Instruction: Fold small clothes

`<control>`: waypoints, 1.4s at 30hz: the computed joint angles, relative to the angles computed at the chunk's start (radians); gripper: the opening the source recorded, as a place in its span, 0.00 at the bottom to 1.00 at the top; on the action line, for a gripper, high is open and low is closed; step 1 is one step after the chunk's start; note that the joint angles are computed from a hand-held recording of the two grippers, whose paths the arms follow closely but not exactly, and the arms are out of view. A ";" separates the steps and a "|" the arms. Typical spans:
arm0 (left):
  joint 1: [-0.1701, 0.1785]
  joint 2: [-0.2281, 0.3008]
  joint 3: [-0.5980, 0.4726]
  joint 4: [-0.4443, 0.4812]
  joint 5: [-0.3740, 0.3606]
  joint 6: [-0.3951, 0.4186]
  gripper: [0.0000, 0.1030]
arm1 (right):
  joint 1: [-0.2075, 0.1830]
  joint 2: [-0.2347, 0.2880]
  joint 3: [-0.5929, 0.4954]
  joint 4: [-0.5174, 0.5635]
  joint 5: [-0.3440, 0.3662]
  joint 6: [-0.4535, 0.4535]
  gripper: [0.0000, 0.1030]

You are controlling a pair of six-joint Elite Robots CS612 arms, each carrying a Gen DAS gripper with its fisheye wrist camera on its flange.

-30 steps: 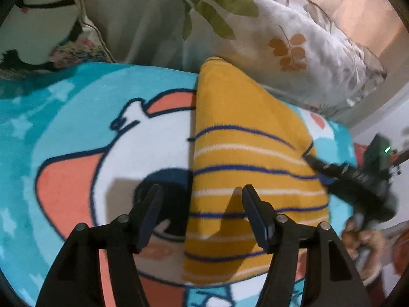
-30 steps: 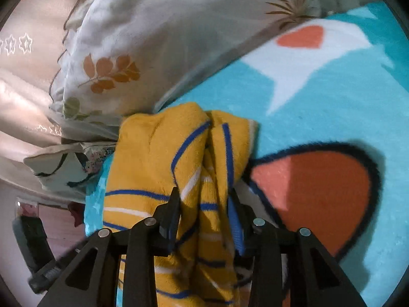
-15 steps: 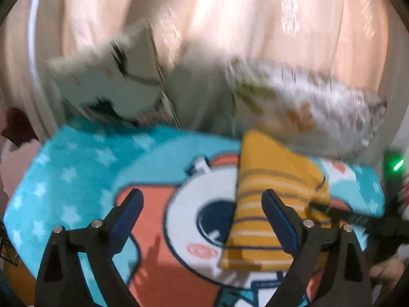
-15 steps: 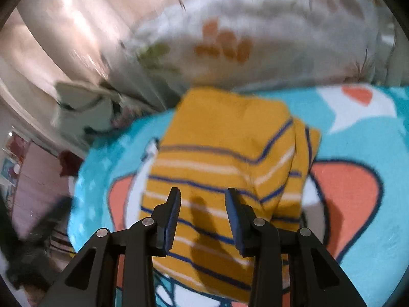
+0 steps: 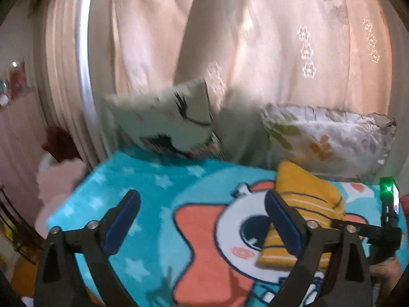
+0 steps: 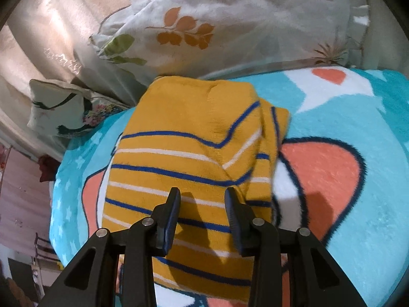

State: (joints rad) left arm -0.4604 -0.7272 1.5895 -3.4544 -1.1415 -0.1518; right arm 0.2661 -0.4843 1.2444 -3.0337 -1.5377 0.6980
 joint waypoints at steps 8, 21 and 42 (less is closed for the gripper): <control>0.040 -0.010 -0.020 -0.004 -0.218 0.010 1.00 | 0.015 -0.068 0.090 -0.018 -0.120 0.072 0.51; 0.091 0.011 -0.091 0.371 -0.451 0.067 1.00 | 0.089 -0.075 0.039 0.103 -0.219 0.114 0.61; 0.141 0.017 -0.106 0.511 -0.495 0.164 1.00 | 0.138 0.030 -0.169 0.383 -0.233 0.189 0.63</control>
State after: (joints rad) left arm -0.3194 -0.7106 1.4837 -2.9438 -1.6365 0.0118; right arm 0.4038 -0.4548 1.0755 -2.6504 -1.7711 0.8868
